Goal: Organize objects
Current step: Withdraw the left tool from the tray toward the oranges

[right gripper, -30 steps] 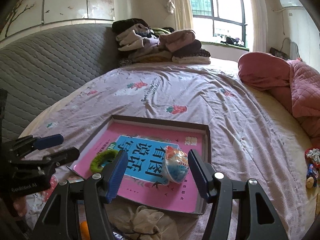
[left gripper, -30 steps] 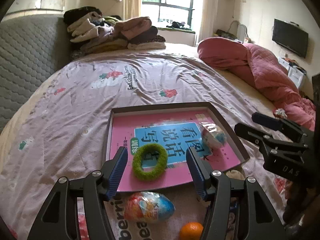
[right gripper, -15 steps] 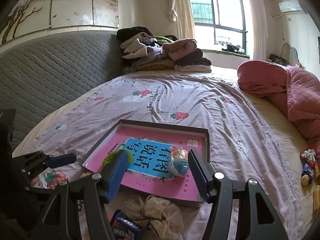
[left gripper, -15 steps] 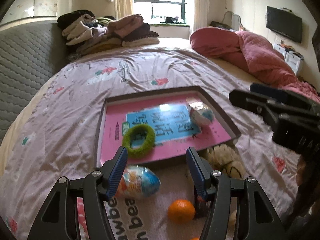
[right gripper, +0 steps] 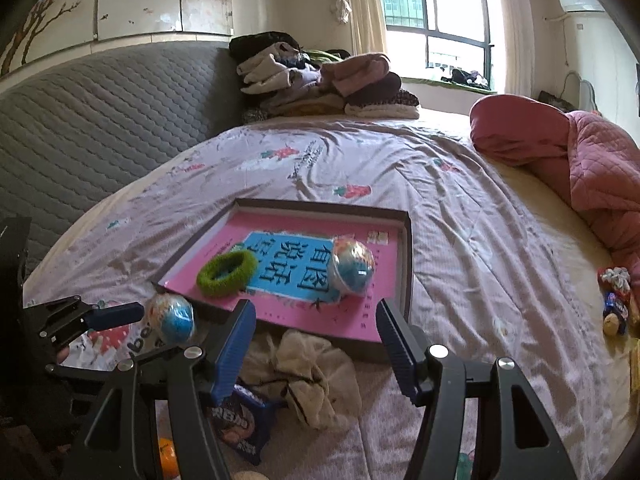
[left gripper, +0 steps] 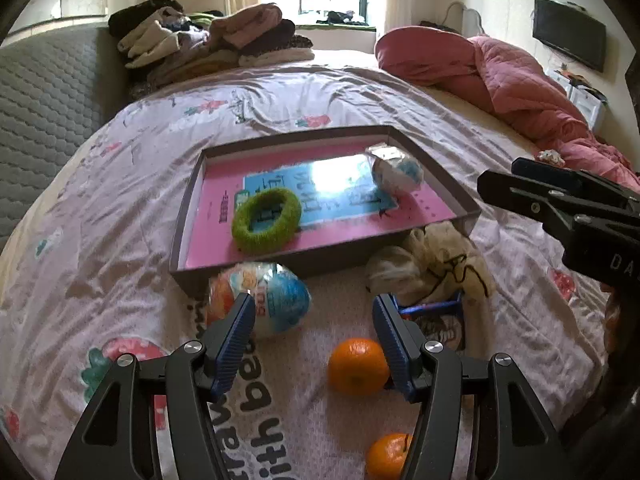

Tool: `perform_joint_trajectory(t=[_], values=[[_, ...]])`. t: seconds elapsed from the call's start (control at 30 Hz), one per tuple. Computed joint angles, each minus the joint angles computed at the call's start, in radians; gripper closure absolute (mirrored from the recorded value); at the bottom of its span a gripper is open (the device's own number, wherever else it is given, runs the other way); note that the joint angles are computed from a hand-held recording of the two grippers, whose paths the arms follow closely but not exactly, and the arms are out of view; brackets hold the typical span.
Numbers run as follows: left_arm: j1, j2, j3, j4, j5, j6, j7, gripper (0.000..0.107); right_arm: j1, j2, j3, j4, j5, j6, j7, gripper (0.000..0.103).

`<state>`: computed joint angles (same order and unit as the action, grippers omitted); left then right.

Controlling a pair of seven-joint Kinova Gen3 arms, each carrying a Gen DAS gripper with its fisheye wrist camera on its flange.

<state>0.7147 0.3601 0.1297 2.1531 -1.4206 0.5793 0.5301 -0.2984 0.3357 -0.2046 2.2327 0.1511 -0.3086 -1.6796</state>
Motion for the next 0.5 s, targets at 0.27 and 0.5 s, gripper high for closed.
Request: perform_joint_trajectory(t=[0.27,0.5], values=[[0.015,0.005,0.008,0.02,-0.01,-0.002,0.027,0.045,-0.003,0.003,0.002,0.025,-0.002,-0.01,0.006,0.041],[0.033,-0.004,0.027,0.04,-0.02,0.01,0.058,0.045,-0.019,0.004,0.018,0.041,-0.022,-0.015,0.018,0.041]])
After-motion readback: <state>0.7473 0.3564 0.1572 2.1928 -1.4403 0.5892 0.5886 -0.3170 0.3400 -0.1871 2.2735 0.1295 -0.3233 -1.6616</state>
